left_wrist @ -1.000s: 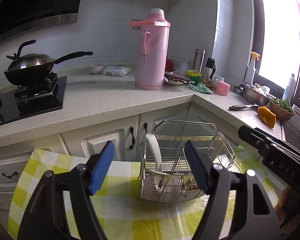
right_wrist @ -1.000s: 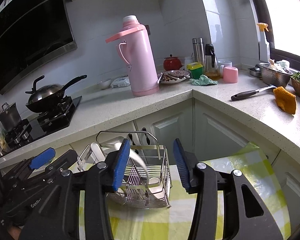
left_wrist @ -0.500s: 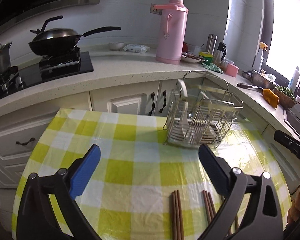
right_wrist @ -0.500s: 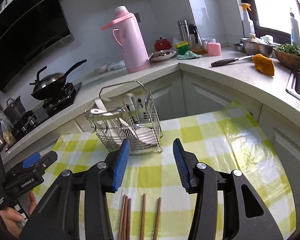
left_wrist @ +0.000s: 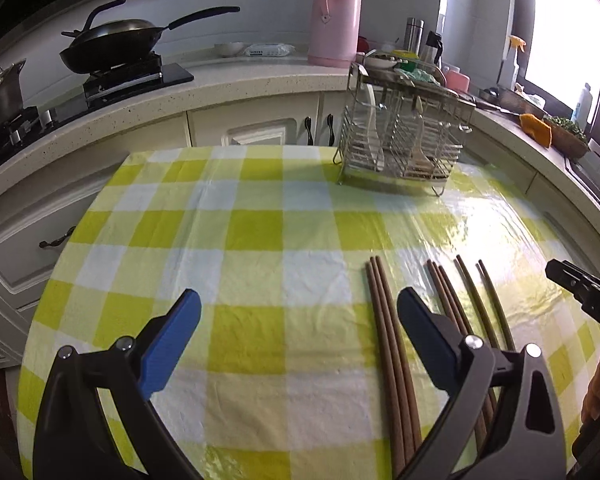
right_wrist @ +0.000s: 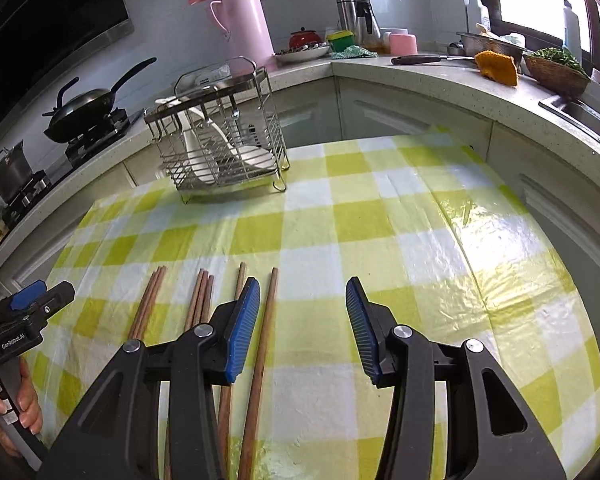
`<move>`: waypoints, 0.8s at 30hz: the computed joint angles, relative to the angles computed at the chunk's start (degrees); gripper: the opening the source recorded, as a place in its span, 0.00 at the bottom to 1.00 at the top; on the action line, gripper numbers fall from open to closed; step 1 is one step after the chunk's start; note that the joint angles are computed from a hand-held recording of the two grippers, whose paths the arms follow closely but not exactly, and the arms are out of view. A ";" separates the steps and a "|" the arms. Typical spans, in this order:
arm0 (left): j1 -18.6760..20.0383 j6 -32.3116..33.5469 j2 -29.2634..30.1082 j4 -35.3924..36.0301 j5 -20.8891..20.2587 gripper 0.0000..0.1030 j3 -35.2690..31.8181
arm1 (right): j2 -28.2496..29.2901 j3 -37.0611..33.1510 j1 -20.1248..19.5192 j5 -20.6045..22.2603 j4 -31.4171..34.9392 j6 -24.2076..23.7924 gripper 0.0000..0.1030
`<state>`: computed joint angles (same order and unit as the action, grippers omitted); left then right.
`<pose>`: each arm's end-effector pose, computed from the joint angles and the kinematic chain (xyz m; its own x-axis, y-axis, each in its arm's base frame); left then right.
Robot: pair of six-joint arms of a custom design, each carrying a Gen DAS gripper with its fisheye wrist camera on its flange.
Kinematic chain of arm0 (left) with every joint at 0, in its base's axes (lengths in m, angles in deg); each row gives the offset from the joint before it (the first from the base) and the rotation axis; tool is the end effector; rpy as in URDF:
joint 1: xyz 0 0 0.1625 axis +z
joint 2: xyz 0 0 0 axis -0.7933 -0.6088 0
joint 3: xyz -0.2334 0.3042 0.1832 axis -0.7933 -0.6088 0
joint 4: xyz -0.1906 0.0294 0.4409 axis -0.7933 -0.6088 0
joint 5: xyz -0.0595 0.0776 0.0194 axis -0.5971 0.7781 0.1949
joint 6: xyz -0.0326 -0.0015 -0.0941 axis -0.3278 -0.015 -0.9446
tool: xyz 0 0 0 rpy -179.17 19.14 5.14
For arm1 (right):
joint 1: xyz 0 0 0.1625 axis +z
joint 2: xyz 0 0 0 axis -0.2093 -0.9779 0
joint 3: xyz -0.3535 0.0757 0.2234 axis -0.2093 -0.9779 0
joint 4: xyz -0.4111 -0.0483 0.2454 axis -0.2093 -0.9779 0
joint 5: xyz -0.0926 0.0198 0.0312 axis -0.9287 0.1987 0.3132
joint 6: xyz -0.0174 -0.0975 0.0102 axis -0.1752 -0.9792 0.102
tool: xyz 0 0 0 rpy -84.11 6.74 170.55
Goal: Organize utensils
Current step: 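Move both open tools back over the wooden chopsticks on the table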
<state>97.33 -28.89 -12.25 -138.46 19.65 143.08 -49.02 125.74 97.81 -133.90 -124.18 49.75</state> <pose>-0.3612 -0.6280 -0.0156 -0.6449 0.5055 -0.5732 0.7320 0.6242 -0.2730 0.0342 -0.5141 0.3153 -0.7292 0.4868 0.4809 -0.1654 0.5565 -0.8142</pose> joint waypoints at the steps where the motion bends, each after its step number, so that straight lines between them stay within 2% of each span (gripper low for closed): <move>1: 0.00 -0.45 -0.20 0.65 -0.32 0.93 0.54 | 0.28 0.39 0.00 -0.54 -0.38 -0.48 0.43; 9: 0.04 -2.13 -1.65 3.52 -3.22 0.93 4.19 | 1.47 1.75 -0.44 -1.11 2.02 -0.38 0.43; 14: 1.00 -4.02 -2.28 4.56 -4.24 0.92 4.90 | 2.02 1.49 -0.89 -0.05 4.41 -0.41 0.35; 24: 1.44 -4.36 -2.31 5.12 -3.86 0.92 4.83 | 3.31 -0.05 -0.84 0.29 6.86 -0.68 0.29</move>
